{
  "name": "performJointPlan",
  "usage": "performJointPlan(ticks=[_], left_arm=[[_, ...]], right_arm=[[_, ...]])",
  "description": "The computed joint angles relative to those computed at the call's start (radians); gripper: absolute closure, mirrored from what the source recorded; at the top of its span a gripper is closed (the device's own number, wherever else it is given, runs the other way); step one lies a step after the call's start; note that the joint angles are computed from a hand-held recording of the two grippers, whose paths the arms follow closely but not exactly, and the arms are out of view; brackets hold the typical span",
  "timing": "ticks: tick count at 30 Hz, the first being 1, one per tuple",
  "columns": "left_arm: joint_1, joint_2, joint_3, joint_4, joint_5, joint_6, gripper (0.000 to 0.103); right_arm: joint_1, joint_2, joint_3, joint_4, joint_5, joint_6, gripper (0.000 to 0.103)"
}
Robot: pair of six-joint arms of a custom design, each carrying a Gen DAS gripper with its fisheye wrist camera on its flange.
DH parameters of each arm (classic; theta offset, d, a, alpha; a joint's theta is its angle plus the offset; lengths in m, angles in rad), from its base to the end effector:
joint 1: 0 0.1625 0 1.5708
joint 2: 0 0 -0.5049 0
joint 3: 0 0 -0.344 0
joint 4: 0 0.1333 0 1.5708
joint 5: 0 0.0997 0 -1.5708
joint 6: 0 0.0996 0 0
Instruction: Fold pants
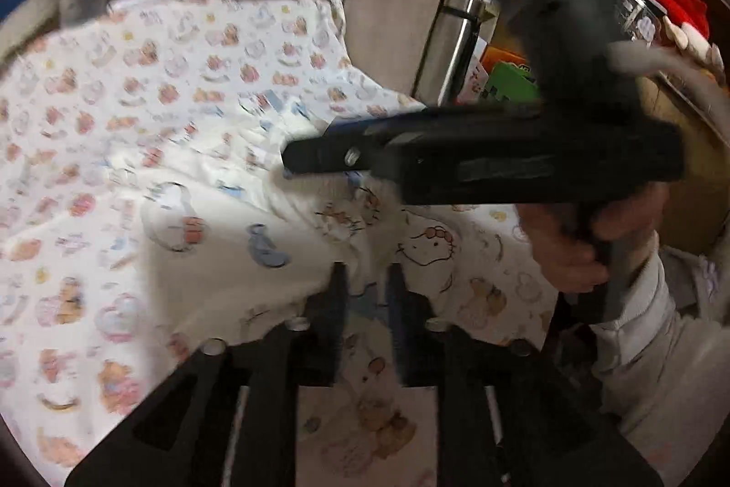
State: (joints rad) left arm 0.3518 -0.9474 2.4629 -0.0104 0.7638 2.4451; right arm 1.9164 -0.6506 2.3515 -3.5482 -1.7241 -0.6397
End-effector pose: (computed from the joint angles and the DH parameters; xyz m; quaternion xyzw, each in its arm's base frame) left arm -0.1347 -0.2681 0.1537 0.2250 0.8913 -0.3383 0.2011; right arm 0.2737 -0.4115 0.0597 0.4578 -0.8751 0.1248 0.0952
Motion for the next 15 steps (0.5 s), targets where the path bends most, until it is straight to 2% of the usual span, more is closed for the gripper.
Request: performJointPlan(ticks=[1, 3, 5, 6, 7, 9, 11, 15], left_arm=[[-0.038, 0.017, 0.022, 0.010, -0.030, -0.051, 0.074], [-0.087, 0.036, 0.052, 0.040, -0.077, -0.152, 0.070], [-0.093, 0.035, 0.063, 0.059, -0.091, -0.195, 0.068], [-0.089, 0.041, 0.064, 0.074, -0.094, -0.216, 0.065], [-0.080, 0.048, 0.063, 0.089, -0.094, -0.236, 0.064], [-0.036, 0.053, 0.052, 0.113, -0.073, -0.250, 0.059], [0.022, 0.034, 0.040, 0.106, -0.029, -0.218, 0.057], [0.043, 0.011, 0.072, 0.029, -0.009, -0.183, 0.057]], right_arm=[[-0.005, 0.002, -0.006, 0.018, 0.007, -0.007, 0.070], [-0.004, 0.034, -0.026, 0.003, 0.002, -0.017, 0.071], [0.001, 0.067, -0.044, -0.024, -0.032, -0.023, 0.074], [0.003, 0.075, -0.056, -0.009, -0.042, -0.023, 0.079], [0.004, 0.080, -0.069, 0.019, -0.057, -0.017, 0.092], [-0.003, 0.081, -0.068, 0.018, -0.067, -0.007, 0.099], [-0.025, 0.054, -0.023, -0.073, -0.032, -0.005, 0.099], [-0.041, -0.030, 0.055, -0.136, -0.011, -0.016, 0.099]])
